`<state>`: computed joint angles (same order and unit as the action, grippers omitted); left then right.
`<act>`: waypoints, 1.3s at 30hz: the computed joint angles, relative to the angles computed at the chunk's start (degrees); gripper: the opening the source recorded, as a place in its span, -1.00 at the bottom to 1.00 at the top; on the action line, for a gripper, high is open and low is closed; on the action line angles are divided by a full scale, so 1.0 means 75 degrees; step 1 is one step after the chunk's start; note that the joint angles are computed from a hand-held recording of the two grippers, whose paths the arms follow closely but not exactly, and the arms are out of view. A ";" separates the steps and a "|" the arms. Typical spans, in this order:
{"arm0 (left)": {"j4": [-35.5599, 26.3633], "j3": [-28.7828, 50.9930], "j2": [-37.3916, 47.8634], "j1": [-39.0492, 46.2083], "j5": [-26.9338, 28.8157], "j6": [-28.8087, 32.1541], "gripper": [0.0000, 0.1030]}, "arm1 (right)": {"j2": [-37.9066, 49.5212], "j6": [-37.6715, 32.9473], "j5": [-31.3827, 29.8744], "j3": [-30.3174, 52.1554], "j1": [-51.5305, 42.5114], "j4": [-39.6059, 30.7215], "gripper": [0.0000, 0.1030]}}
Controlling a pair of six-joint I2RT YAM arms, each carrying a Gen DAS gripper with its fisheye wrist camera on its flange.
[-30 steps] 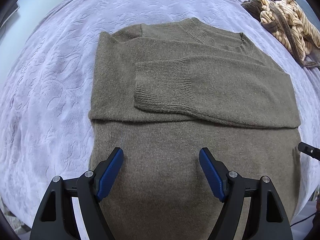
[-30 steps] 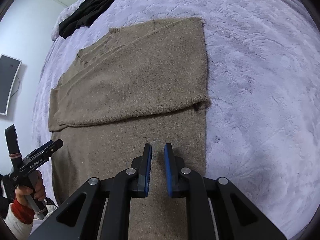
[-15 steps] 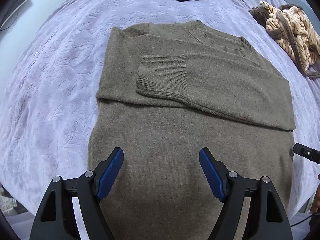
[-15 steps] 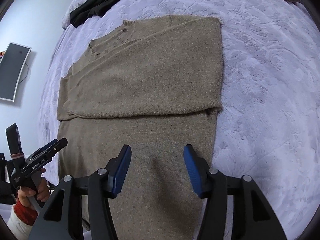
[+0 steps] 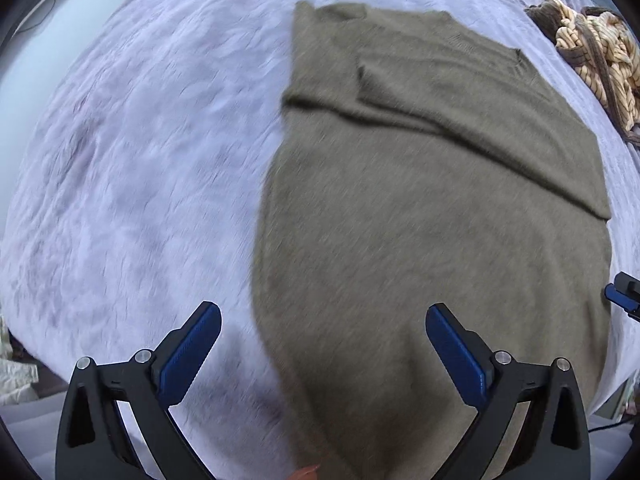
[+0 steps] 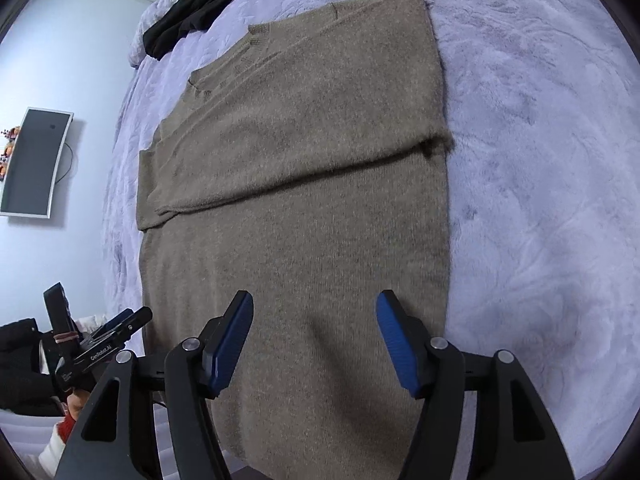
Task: Fold small clothes
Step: 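Move both open grippers toward the sweater hem, then close both grippers on the sweater hem edge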
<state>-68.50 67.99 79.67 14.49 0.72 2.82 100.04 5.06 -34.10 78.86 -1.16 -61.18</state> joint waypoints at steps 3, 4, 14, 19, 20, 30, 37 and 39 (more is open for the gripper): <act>-0.0107 -0.0530 -0.0456 0.0168 -0.0074 0.0274 0.99 | -0.0550 0.0041 0.0140 -0.0723 0.0024 0.0041 0.32; -0.0097 -0.0737 -0.0618 0.0146 -0.0169 0.0379 0.99 | -0.0836 0.0085 0.0210 -0.1051 0.0014 0.0067 0.32; -0.0152 -0.1982 -0.1897 0.1586 -0.0028 0.2215 1.00 | -0.3159 -0.0129 0.0064 -0.3134 -0.0684 -0.0110 0.32; -0.0366 -0.1956 -0.1852 0.2335 0.0590 0.3096 1.00 | -0.4016 -0.0750 -0.0384 -0.3951 -0.1473 -0.0812 0.32; -0.0466 -0.1927 -0.1802 0.2449 0.0733 0.3213 1.00 | -0.4105 -0.0924 -0.0467 -0.4112 -0.1627 -0.0964 0.32; -0.1895 -0.1668 -0.1485 0.3384 0.1923 0.4053 0.99 | -0.4610 -0.1132 -0.1096 -0.5869 -0.1829 -0.0731 0.32; -0.1460 -0.2616 -0.2941 0.3155 0.0666 0.4874 1.00 | -0.5167 -0.1004 -0.1812 -0.5833 -0.1396 -0.1090 0.35; -0.1508 -0.2633 -0.2863 0.3970 0.0668 0.5581 1.00 | -0.5218 -0.1106 -0.2042 -0.5799 -0.1498 -0.1210 0.35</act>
<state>-79.81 48.24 58.20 44.27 5.73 44.68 60.91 -3.23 -49.42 35.37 -12.40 -70.26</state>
